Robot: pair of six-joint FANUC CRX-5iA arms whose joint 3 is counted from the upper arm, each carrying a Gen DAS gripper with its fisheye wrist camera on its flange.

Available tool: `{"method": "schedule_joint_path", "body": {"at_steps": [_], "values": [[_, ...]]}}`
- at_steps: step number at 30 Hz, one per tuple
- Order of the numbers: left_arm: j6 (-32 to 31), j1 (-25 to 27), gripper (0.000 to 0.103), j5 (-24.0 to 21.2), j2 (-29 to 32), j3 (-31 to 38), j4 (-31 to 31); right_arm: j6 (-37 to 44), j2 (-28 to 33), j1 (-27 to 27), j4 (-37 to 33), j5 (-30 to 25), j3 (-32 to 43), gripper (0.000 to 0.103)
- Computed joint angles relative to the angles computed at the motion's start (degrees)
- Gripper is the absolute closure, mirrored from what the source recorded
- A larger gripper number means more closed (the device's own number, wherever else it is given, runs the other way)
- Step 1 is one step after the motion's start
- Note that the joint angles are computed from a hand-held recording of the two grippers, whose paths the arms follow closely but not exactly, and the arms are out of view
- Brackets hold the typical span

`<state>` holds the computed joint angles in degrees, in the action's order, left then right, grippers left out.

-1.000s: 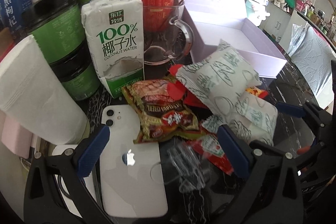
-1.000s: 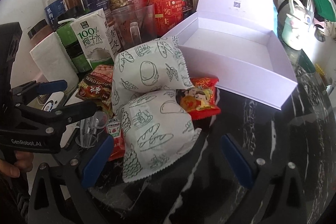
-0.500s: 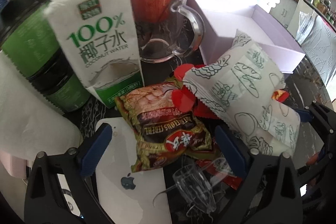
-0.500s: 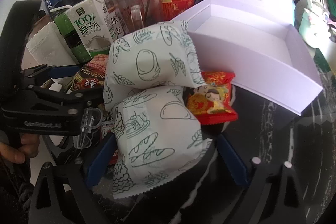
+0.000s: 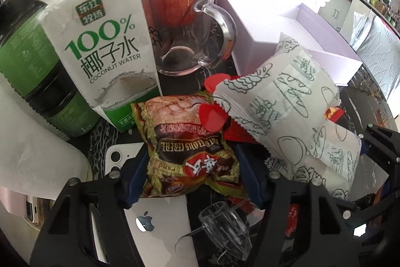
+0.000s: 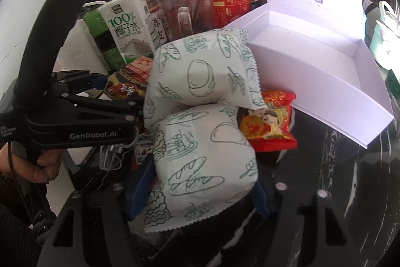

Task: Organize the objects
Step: 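Grasp the brown-green chip bag with left gripper while right grasps the patterned bread bag, then lift both held bags and carry them over the open white box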

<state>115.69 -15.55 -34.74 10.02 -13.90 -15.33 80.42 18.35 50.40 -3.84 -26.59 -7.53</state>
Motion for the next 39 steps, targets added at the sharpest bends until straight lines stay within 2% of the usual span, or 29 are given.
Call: {"method": "schedule_joint_path", "body": {"at_steps": [2, 6, 14, 17, 22, 24, 28, 31, 35, 39], "values": [[0.56, 0.0, 0.05, 0.78, -0.85, -0.65, -0.12, -0.42, -0.46, 0.28, 0.96, 0.43, -0.7, 0.038], [0.21, -0.17, 0.055, 0.56, -1.27, -0.91, 0.47, -1.03, -1.78, 0.38, 1.39, 1.56, -2.15, 0.041], [5.16, -3.12, 0.073, -0.96, -2.96, -0.41, -3.44, -5.79, -3.65, 0.37, 3.79, 4.12, -5.19, 0.042], [3.47, -1.85, 0.074, -0.2, -2.96, -0.09, -2.8, -8.62, -4.87, 0.71, 5.83, 5.81, -7.36, 0.045], [6.67, -4.18, 0.076, -1.38, -4.19, 0.23, -5.48, -11.39, -7.08, 1.05, 8.41, 6.32, -9.95, 0.048], [7.61, -4.66, 0.076, -2.2, -7.03, -1.84, -6.59, -11.5, -8.27, 1.16, 8.84, 6.39, -10.99, 0.053], [7.7, -5.16, 0.076, -2.12, -7.89, -2.42, -7.24, -14.53, -9.46, 1.59, 12.18, 6.7, -12.88, 0.054], [7.21, -5.0, 0.076, -1.6, -8.8, -3.46, -6.16, -11.77, -9.71, 1.56, 9.09, 5.86, -12.5, 0.053], [7.24, -5.39, 0.076, -1.23, -9.23, -3.76, -6.02, -12.25, -8.76, 1.91, 9.52, 3.83, -11.8, 0.045], [7.67, -6.13, 0.076, -1.34, -9.61, -3.69, -6.67, -7.42, -7.45, 1.42, 4.94, 3.37, -10.2, 0.045]]}}
